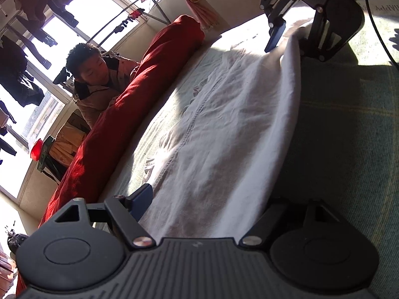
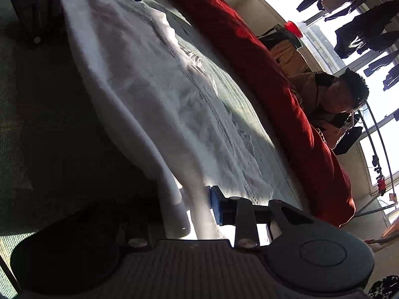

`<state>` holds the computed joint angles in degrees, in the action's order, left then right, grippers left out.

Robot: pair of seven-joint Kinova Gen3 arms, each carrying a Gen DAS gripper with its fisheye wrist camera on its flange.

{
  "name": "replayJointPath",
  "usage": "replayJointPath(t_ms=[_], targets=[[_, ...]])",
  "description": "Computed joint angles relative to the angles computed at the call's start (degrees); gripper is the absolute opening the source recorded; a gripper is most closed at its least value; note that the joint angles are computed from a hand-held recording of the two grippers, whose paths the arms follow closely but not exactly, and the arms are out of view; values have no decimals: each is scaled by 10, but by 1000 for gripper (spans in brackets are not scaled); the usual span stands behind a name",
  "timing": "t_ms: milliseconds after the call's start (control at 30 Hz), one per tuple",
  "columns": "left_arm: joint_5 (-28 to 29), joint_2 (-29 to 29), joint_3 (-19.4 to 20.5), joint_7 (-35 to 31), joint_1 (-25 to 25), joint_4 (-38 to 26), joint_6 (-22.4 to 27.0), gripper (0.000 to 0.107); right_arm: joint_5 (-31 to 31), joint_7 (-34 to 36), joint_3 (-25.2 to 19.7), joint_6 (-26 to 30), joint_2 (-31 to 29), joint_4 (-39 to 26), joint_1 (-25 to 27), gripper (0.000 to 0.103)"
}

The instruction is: Fold clothes

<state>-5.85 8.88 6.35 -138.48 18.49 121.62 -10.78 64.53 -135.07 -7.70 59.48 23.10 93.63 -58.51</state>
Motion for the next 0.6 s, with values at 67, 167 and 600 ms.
replayJointPath(t_ms=[67,167,600], targets=[[-3,-2,-2,-9,4,11,-13,52,8,-3,-1,6,-1,6,-8,29],[23,4,-18,-44,26,13,-24,50,32,4,-4,20,1,18,-20,29],[51,12,-23,-64,36,-12,6,48,30,-9,-23,64,-11,48,-25,32]])
